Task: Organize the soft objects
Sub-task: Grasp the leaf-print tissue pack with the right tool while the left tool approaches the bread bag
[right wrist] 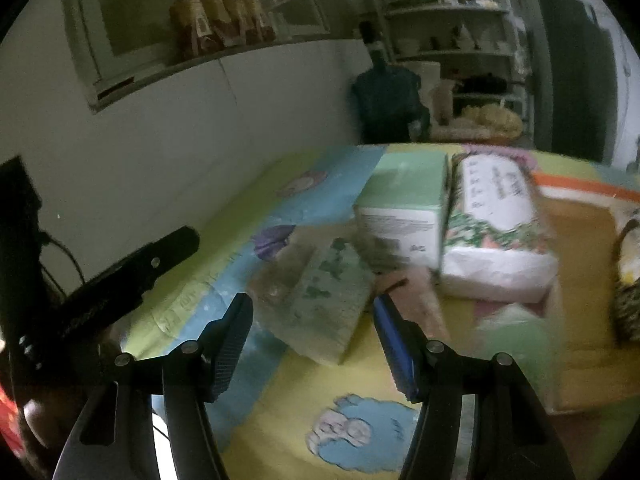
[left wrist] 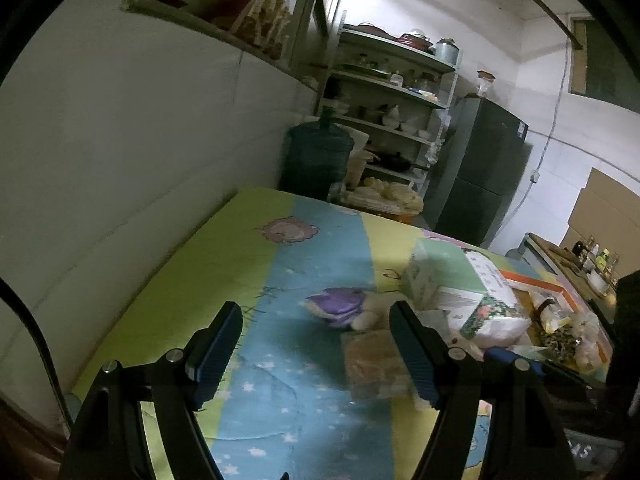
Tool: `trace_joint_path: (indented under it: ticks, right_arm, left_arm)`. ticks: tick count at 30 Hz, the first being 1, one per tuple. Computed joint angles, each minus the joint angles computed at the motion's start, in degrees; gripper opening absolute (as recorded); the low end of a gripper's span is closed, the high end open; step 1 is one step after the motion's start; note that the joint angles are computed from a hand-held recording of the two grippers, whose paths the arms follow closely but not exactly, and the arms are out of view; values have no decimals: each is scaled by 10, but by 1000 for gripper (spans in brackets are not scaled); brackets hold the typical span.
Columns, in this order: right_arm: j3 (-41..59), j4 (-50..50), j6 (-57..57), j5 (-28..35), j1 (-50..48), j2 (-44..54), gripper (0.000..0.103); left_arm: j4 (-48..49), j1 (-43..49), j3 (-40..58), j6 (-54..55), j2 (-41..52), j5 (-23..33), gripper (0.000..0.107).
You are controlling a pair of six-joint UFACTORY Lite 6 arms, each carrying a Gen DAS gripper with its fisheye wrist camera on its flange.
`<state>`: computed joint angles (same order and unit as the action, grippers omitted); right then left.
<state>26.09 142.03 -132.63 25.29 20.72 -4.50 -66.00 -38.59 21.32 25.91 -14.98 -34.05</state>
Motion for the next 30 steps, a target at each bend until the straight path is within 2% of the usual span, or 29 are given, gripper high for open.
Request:
trace_joint_path:
  ticks: [4,10,19,20,21,22,30]
  right_arm:
    - [36,54,-20,-1,21,55,64]
    - [71,83,-19,-10,32,106,64]
    - [100,52,25,-10,24,148,64]
    - [101,49,26,-11,23,148,62]
    - [101,46,29,-9,22,148,51]
    - [99,38,33,-8,20,146,45]
    - [53,39,16,-2,12,80,34]
  left_arm:
    - [36,24,-19,-22,-14,12,76]
    - [113,52,-30,-74,-10,29,76]
    - [202,75,-27,-151,20,35,76]
    - [213,77,-26,-160,24,35,76]
    - [218,78,-28,-165,25,35,76]
    - [230,81,-28,-174,28,36,76]
    - [264,67,-7,-204,67,35,76]
